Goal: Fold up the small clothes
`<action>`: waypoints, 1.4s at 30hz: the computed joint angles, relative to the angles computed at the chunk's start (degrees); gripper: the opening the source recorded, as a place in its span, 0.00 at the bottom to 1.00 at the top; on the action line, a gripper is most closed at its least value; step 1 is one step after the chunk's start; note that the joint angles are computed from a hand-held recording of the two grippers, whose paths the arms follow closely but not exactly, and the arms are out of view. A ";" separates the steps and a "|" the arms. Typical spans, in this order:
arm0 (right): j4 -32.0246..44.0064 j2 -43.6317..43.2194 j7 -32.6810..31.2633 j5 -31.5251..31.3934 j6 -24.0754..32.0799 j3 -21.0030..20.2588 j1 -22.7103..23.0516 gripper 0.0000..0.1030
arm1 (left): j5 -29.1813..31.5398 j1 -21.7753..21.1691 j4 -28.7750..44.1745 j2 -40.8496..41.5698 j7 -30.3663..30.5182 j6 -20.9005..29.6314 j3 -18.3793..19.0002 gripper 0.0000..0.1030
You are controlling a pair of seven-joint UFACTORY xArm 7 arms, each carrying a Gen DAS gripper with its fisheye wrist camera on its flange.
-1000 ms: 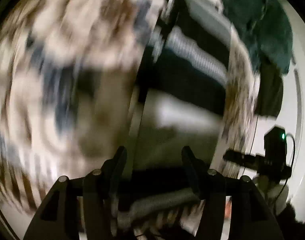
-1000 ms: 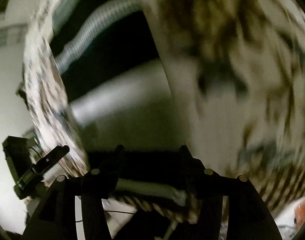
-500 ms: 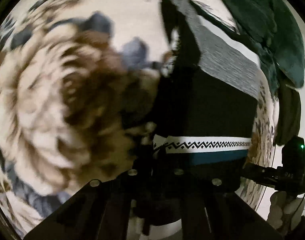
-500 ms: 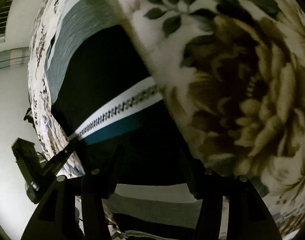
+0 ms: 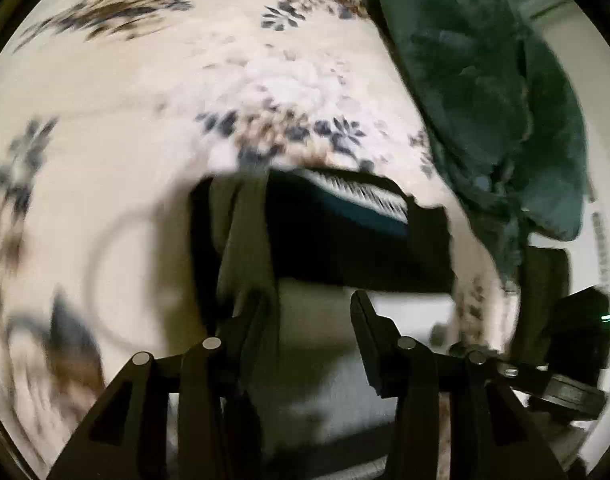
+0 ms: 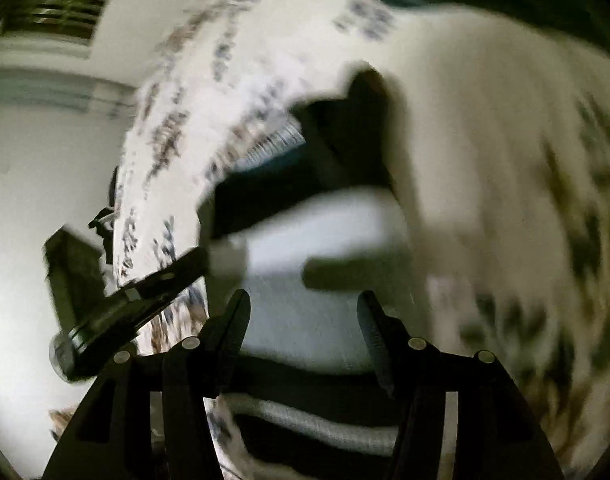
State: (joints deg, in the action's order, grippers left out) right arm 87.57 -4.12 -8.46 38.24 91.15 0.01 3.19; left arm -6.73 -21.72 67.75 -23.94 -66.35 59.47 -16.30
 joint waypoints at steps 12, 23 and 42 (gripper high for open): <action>7.50 17.67 7.47 11.72 2.07 4.62 -3.38 0.38 | -3.56 2.26 -1.43 4.46 9.28 -1.28 5.17 0.40; -1.91 -1.82 2.82 7.82 19.39 -1.68 -7.13 0.76 | -10.23 -2.14 -6.94 -12.36 1.91 -3.40 -0.10 0.68; -26.44 -39.02 -7.96 -31.86 53.12 -16.34 -14.59 0.78 | -27.20 -17.65 -2.81 -12.93 -42.47 5.31 -26.53 0.68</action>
State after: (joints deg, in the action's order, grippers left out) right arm 61.12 -43.14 -16.41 6.37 144.27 -16.33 -11.40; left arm -33.93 -39.37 64.94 -36.87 -108.82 64.78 -42.83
